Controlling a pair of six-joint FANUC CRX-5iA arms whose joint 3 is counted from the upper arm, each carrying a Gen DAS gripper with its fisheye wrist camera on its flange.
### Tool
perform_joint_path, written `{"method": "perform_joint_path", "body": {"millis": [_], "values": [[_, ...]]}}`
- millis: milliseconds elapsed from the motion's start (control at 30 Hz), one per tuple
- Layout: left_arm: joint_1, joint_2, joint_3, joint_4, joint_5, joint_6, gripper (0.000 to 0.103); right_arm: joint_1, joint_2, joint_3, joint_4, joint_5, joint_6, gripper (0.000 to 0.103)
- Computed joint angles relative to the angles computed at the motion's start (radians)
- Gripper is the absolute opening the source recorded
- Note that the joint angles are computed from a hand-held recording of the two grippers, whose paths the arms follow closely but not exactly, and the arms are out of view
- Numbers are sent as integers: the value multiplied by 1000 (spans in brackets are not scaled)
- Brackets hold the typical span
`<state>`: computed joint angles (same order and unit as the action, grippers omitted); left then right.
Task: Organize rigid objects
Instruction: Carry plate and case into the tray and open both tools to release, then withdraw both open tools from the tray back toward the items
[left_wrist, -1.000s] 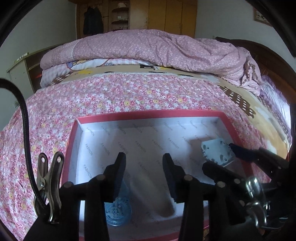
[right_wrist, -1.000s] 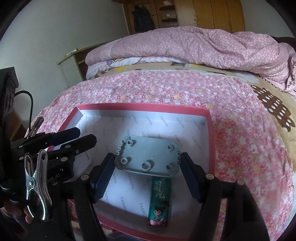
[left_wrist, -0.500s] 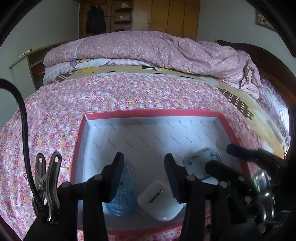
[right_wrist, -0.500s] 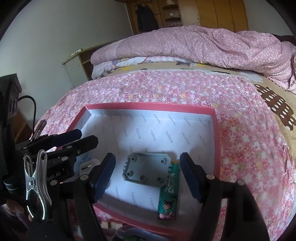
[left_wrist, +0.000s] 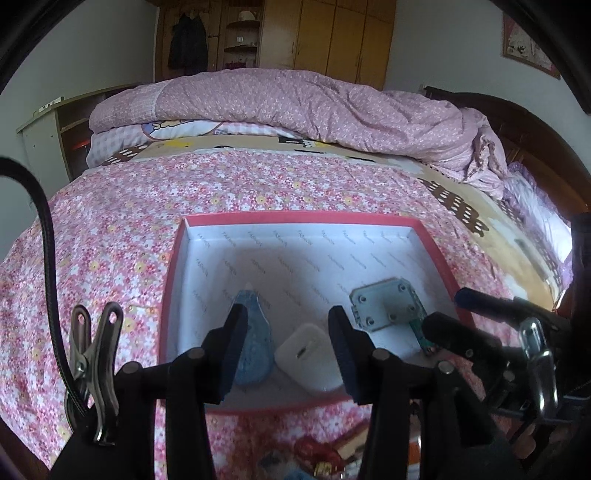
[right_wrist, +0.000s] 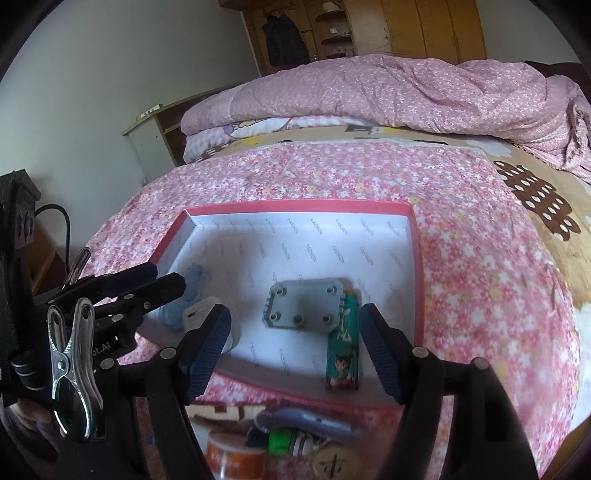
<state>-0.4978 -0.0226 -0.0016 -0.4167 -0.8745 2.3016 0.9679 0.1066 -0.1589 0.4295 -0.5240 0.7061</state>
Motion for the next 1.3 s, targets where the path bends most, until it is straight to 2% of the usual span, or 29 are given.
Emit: {"method": "perform_joint_path", "body": {"millis": [300, 633, 1133, 1300], "values": [[-19, -72, -70, 4, -8, 10, 48, 26, -72, -95, 17, 11, -121, 73], [-26, -134, -160, 45, 8, 15, 48, 62, -126, -165, 59, -14, -186, 73], [-44, -158, -237, 143, 33, -31, 48, 122, -192, -250, 62, -19, -205, 73], [-71, -143, -227, 114, 14, -16, 48, 137, -197, -257, 39, -10, -182, 73]]}}
